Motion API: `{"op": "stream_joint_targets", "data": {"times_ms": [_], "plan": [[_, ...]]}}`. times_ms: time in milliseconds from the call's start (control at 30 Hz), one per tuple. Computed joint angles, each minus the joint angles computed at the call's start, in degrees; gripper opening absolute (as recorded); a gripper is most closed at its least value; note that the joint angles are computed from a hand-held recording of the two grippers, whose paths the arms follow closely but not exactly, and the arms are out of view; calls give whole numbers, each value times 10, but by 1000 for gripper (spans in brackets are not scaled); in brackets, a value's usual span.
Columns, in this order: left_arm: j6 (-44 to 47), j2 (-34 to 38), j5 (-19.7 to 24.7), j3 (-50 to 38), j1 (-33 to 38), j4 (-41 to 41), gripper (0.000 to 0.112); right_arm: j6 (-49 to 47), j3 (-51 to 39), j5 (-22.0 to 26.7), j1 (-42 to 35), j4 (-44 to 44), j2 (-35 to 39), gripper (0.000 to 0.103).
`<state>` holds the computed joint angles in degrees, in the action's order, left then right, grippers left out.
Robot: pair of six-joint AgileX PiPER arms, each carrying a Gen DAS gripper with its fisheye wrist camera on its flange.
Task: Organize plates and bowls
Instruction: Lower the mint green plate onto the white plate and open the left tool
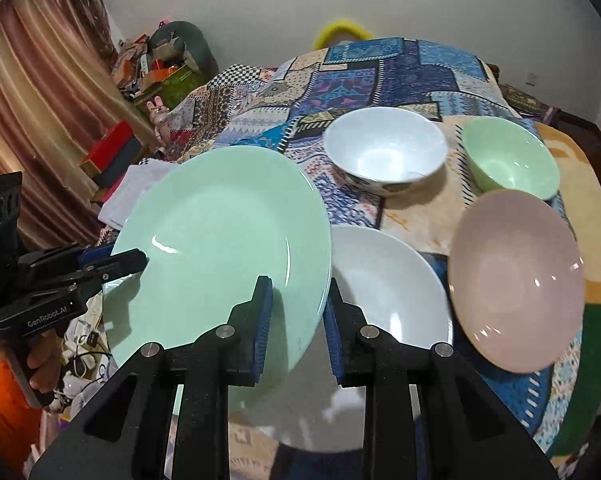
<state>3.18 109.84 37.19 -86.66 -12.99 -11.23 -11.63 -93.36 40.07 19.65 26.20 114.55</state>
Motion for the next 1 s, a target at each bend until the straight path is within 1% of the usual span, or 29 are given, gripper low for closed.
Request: {"op": "stream_joint_targets", "data": {"times_ms": [200,467,767,1000], "plan": [[-26,10,12,-16,-29,23,28,-16,49,-14,-16,17,-25,23],[-36,31,24,-28,-52,30,28,-38,102,-28,-33,49,-42,23],[-30,80,46,-65,-62,22,28,-35,125,-34,-45,59,-31,23],[-31,123,70,-111,-63,15,28,-37,132,-34,-54,67,-24,23]]}}
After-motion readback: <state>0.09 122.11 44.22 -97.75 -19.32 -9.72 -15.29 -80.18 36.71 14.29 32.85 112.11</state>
